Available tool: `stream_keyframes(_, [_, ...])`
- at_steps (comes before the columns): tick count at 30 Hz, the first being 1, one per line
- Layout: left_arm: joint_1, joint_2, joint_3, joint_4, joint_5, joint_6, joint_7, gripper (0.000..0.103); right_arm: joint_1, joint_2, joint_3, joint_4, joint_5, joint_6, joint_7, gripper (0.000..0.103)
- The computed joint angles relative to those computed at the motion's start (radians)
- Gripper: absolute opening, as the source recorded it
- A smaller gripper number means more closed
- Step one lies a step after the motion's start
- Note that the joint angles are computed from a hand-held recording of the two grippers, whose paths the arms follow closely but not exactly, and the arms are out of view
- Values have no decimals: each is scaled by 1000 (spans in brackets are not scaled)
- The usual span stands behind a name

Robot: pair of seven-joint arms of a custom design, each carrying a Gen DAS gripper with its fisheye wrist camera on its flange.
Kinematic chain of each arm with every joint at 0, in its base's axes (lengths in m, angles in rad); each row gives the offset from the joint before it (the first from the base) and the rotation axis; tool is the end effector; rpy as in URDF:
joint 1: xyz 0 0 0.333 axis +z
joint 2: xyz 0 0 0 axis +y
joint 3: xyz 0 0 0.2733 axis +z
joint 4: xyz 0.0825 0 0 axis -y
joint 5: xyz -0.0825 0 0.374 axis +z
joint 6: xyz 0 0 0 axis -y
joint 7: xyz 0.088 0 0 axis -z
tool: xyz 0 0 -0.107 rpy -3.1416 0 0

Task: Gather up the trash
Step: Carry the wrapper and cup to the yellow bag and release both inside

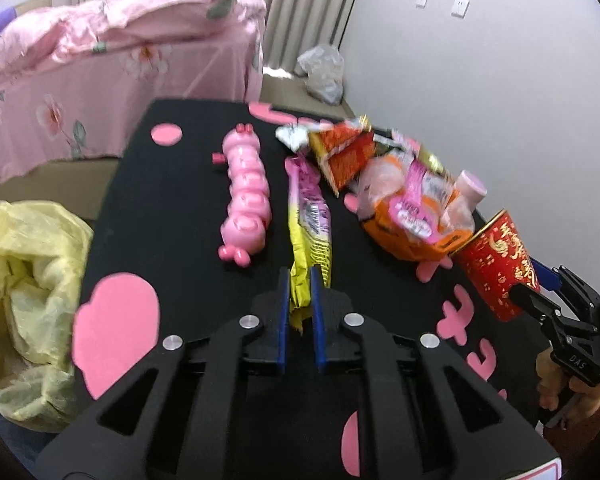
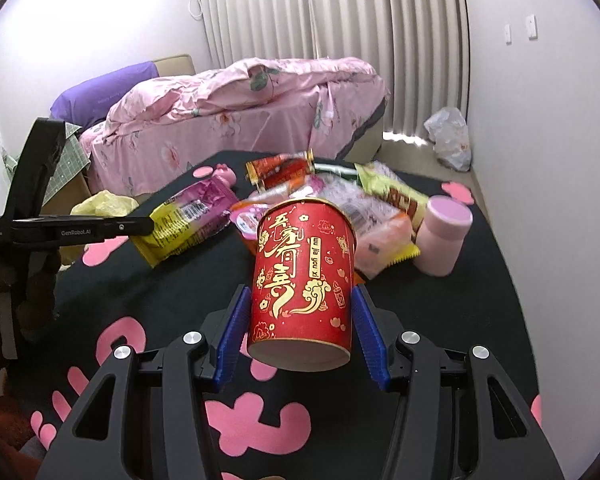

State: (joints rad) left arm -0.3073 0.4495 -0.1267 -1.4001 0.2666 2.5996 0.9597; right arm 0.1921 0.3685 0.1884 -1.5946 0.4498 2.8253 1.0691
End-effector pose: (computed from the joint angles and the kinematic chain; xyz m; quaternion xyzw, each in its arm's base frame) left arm 0.6512 -0.2876 0.5030 -0.6675 0.6432 -0.3320 0.1748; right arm 0.6537 0.2175 0.4863 -0.7646 0.4678 -0.1846 0.4030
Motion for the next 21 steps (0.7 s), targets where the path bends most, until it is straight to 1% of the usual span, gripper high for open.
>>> stream_keyframes(3, [-8, -64, 17, -56, 42, 54, -30, 10, 0, -1, 14, 22, 5, 23, -25, 49])
stream_keyframes(5, [-17, -115, 35, -96, 98, 83, -64, 10, 7, 7, 19, 54, -2, 29, -37, 49])
stream_keyframes(7, [-17, -173, 45, -137, 152, 98, -99, 10, 14, 18, 30, 89, -5, 41, -56, 49])
stream_keyframes(10, [5, -241, 39, -191, 203, 101, -140, 10, 28, 41, 51, 154, -12, 51, -89, 49])
stream_keyframes(12, [24, -299, 38, -244, 249, 102, -190, 10, 39, 62, 66, 206, -15, 50, -112, 49])
stream_keyframes(15, [69, -378, 28, -331, 303, 109, -261, 10, 61, 104, 80, 299, -22, 13, -128, 49])
stream_keyframes(19, [142, -483, 8, -458, 318, 119, -331, 10, 115, 169, 67, 427, -64, -47, -114, 49])
stream_keyframes(21, [177, -535, -4, -525, 311, 130, -348, 10, 130, 195, 79, 476, -67, -76, -129, 49])
